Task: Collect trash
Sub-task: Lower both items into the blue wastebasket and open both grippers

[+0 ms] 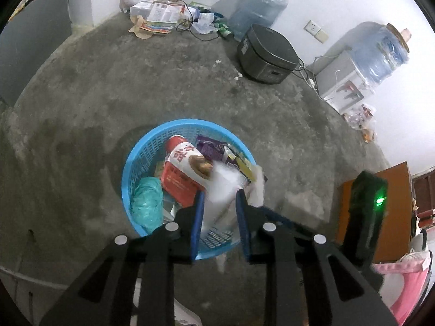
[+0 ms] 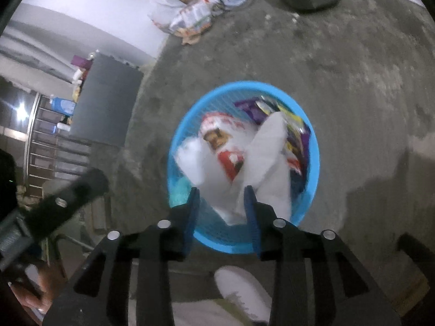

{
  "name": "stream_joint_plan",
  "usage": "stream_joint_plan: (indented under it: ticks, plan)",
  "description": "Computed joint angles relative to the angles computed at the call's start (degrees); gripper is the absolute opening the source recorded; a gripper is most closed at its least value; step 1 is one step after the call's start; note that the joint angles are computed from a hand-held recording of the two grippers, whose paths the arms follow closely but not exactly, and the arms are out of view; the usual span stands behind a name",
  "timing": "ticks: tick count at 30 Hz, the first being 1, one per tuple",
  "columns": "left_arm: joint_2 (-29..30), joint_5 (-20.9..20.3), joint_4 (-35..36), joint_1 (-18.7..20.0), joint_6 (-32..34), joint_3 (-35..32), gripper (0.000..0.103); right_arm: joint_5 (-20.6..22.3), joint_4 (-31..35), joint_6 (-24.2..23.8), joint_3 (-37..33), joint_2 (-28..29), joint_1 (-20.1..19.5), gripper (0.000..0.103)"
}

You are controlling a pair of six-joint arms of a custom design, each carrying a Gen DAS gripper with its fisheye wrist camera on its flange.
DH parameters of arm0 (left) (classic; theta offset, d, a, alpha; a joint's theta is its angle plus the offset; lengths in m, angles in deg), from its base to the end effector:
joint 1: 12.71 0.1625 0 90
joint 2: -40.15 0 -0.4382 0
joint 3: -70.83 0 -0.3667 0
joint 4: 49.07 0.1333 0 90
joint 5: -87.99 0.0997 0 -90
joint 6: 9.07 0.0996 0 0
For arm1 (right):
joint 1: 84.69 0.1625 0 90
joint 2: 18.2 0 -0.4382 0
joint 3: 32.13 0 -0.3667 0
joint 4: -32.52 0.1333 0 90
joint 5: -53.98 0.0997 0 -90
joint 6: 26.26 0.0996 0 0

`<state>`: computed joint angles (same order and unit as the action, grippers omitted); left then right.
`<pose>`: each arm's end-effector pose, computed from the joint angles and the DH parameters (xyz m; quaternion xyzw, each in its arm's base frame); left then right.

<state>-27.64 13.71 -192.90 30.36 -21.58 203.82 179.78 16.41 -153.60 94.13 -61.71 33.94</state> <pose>-0.1815 -0.3891 0.1217 0.3046 0.9376 0.0178 0.1668 0.2118 -0.2314 -0.0133 -0.2548 -0.8985 0.3422 0.1029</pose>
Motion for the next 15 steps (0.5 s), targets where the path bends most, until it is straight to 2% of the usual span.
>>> stream_joint_plan:
  ticks: [4,8,11,15]
  plan:
    - [-1.27,0.38,-0.41,-0.17,-0.61,0.16,0.024,-0.98,-1.66,2.36,1.58,0.64,-0.49,0.035]
    - [-3.85,0.99,0.71,-1.17,-0.51,0.0,0.025,-3.47,-3.81,2.58,2.79,0.99,-1.82,0.034]
    - [-7.31,1.97,2.96,-2.43,-0.12,-0.24,0.031,-6.73,-3.87,-0.11,2.11,1.39,-2.94,0.027]
    - [-12.49,3.82,6.01,-4.3,-0.14,-0.42,0.036,-14.16,-2.11,-4.34,-0.52,3.47,-4.71,0.021]
